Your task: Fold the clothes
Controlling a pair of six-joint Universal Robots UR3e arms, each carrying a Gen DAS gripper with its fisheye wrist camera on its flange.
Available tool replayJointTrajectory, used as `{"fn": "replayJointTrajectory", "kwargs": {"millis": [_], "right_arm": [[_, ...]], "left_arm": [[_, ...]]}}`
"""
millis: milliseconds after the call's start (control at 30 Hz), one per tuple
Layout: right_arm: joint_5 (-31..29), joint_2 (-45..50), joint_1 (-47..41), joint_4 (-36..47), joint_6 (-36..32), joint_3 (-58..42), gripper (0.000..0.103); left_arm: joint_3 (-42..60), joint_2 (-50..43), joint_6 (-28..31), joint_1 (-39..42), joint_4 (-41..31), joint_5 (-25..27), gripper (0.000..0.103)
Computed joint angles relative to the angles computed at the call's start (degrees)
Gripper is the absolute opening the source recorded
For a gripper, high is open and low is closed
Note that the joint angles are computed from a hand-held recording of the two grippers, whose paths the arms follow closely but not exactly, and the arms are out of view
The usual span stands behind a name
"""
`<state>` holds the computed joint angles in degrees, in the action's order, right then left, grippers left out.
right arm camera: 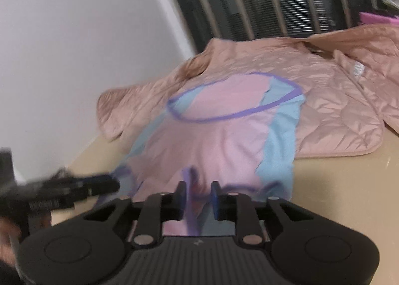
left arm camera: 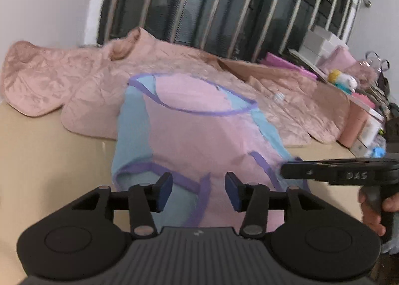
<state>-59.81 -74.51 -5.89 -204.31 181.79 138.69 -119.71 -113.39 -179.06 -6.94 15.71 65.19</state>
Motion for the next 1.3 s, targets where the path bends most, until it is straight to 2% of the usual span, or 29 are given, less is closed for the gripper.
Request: {"fn": "replayJointTrajectory", "kwargs": {"millis": [100, 133, 167, 200, 233, 333, 367, 400, 433, 467, 500, 533, 567, 633, 800, 900, 933, 967, 1000, 1033, 1067, 1100, 1200, 1300], "right_arm": [[-1.7, 4.4, 2.8, 1.6, 0.7, -5.0, 0.025], [-1.8, 4.9, 3.3, 2.1, 1.0, -5.7, 0.015], [-1.5, 5.0, 3.5, 2.7, 1.2, -5.9, 0.003], [0.3, 3.8, 2.9, 2.7, 0.7, -4.6, 0.002], [3.1, 1.9, 1.6, 2.6, -0.4, -2.3, 0.002], [21.0, -3.1, -8.2, -0.1, -2.5, 8.4, 0.002], [23.7, -3.9, -10.1, -0.4, -3.7, 10.4, 0.003], [25.1, -5.0, -11.2, -0.2, -5.3, 12.0, 0.004], [23.5, -6.6, -10.8, 0.2, -6.8, 12.6, 0.008], [19.1, -7.5, -8.9, -2.0, -7.7, 12.6, 0.011], [14.9, -7.2, -6.9, -5.7, -9.4, 12.5, 0.023], [12.6, -6.8, -5.5, -8.4, -12.3, 12.2, 0.039], [12.3, -6.2, -5.0, -10.4, -16.2, 12.0, 0.045], [13.9, -5.6, -4.7, -11.9, -24.9, 11.1, 0.050], [12.0, -6.9, 1.1, 11.2, -42.5, -2.9, 0.050], [8.2, -4.6, 4.1, 20.2, -47.8, -9.4, 0.049], [6.4, -3.6, 5.1, 21.8, -48.5, -11.0, 0.046], [3.7, -2.4, 6.2, 22.7, -48.0, -12.5, 0.042], [1.0, -1.8, 6.9, 24.7, -46.7, -13.9, 0.026], [-1.3, -1.6, 7.5, 27.4, -45.1, -15.2, 0.006], [-1.0, -2.1, 6.7, 29.5, -43.3, -15.3, 0.007], [0.9, -2.9, 5.1, 31.3, -41.6, -14.6, 0.006], [14.7, -7.0, -3.1, 36.2, -41.5, -9.2, 0.006], [23.2, -5.3, -8.0, 42.8, -37.6, -11.1, 0.006]], "left_arm": [[2.6, -2.8, 0.9, -2.1, 0.6, 1.0, 0.047], [3.7, -3.7, 1.3, -2.9, 0.6, 1.6, 0.040], [4.3, -3.6, 1.3, -3.5, -0.4, 2.2, 0.021], [4.3, -2.9, 1.8, -3.6, -1.6, 2.0, 0.014], [3.0, -1.9, 2.3, -3.1, -1.2, 1.3, 0.010], [-1.2, 0.9, 3.0, -1.3, 1.0, -1.4, 0.008], [-1.9, 1.4, 2.6, -1.2, 1.2, -1.3, 0.008], [-1.9, 1.6, 2.4, -1.3, 1.2, -0.9, 0.009], [-1.6, 1.6, 2.1, -1.5, 0.8, -0.2, 0.010], [-1.3, 1.7, 2.1, -1.4, 0.4, 0.1, 0.015], [-0.8, 2.1, 3.4, -1.1, -1.1, -0.9, 0.021], [-0.4, 2.5, 5.1, -0.6, -2.5, -1.9, 0.033], [0.2, 2.6, 6.0, -0.5, -3.3, -2.3, 0.038], [1.8, 2.3, 7.9, -0.2, -5.5, -3.2, 0.039], [8.2, -0.3, 11.4, -0.2, -12.3, -5.4, 0.040], [12.8, -2.7, 9.8, -1.0, -15.0, -4.1, 0.041], [13.6, -3.2, 9.3, -1.0, -15.2, -4.2, 0.040], [14.3, -3.6, 8.7, -1.0, -15.3, -4.2, 0.041], [14.7, -3.8, 8.6, -0.9, -15.4, -4.6, 0.040], [14.5, -3.7, 8.6, -0.7, -15.0, -5.2, 0.040], [13.9, -3.7, 8.7, -0.4, -14.2, -6.1, 0.040], [13.4, -3.6, 8.9, -0.1, -13.3, -7.1, 0.041], [11.5, -3.5, 10.5, 1.0, -11.8, -9.8, 0.041], [12.1, -4.0, 9.9, 0.5, -12.8, -8.2, 0.042]]}}
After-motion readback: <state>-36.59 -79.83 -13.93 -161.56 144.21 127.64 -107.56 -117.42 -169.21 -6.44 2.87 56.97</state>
